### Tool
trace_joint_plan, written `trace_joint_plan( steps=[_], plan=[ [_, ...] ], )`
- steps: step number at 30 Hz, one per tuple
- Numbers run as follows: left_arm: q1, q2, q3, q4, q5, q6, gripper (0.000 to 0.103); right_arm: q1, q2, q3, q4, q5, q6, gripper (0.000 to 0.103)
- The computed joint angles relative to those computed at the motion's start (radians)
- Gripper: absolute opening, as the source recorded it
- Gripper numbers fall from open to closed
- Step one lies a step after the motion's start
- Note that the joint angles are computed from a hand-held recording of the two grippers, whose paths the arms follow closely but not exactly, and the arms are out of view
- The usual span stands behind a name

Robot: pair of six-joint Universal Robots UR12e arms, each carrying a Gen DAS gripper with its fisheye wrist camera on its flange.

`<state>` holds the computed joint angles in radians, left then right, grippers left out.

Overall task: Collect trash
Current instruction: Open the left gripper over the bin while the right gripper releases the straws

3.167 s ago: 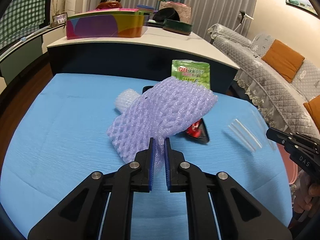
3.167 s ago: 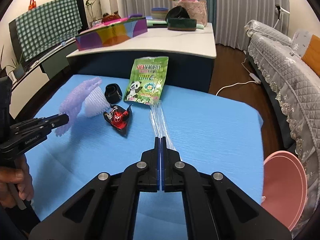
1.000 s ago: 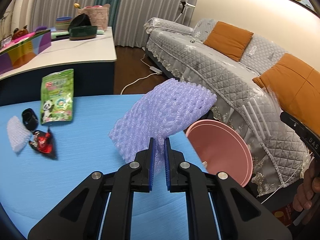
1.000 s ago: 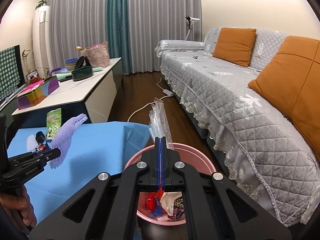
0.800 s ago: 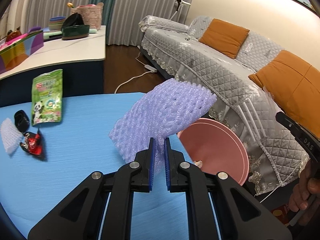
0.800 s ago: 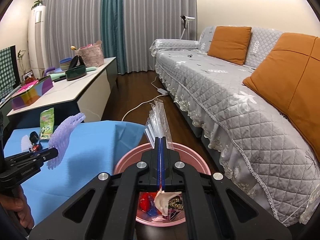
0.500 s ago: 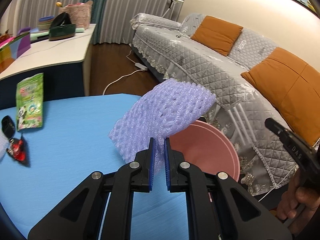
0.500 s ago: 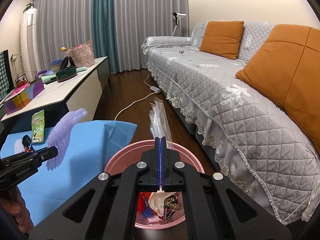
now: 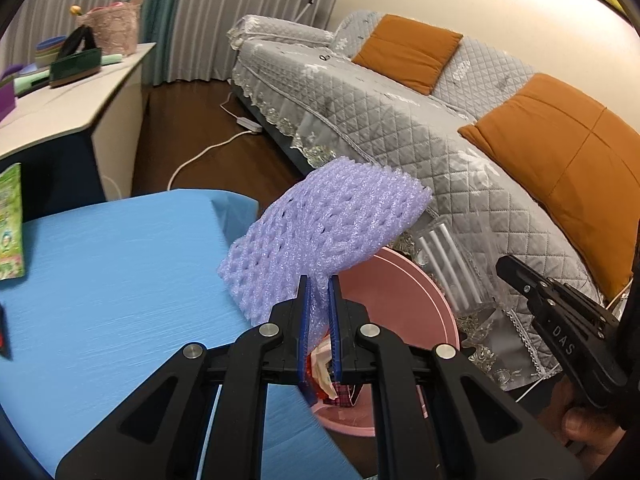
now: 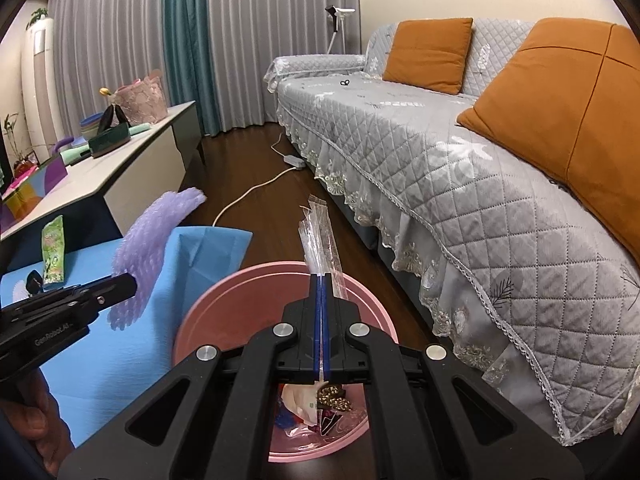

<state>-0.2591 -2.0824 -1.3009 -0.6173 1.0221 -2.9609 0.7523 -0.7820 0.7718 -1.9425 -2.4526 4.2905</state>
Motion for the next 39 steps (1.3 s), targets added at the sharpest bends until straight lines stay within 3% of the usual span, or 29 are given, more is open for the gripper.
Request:
trace_joint_plan(
  steps=[11,14,16,18,19,26,39],
  plan=[
    [-0.024,-0.025,0.031,-0.054,0.006,0.023,0.009,-0.007,-0.004,0.009,0.039,0.027,0.03,0.001],
    [-0.026,-0.027,0.038,-0.078,-0.001,0.043,0.009,-0.007,-0.001,-0.006,0.083,0.026,0.056,0.005],
    [-0.028,-0.027,0.043,-0.093,0.008,0.049,0.013,-0.009,0.001,-0.018,0.123,0.034,0.088,0.012],
    [-0.025,-0.023,0.042,-0.093,0.015,0.04,0.025,-0.007,0.001,-0.026,0.162,0.022,0.13,0.039],
    [-0.024,-0.021,0.038,-0.089,0.019,0.035,0.026,-0.006,0.001,-0.027,0.169,0.015,0.14,0.042],
    [0.0,0.011,0.009,-0.064,0.031,0.029,0.026,0.002,0.009,-0.055,0.173,-0.012,0.151,0.043],
    [0.079,0.092,-0.055,0.017,0.05,0.031,0.026,0.033,0.114,-0.255,0.092,-0.073,-0.013,0.043]
  ],
)
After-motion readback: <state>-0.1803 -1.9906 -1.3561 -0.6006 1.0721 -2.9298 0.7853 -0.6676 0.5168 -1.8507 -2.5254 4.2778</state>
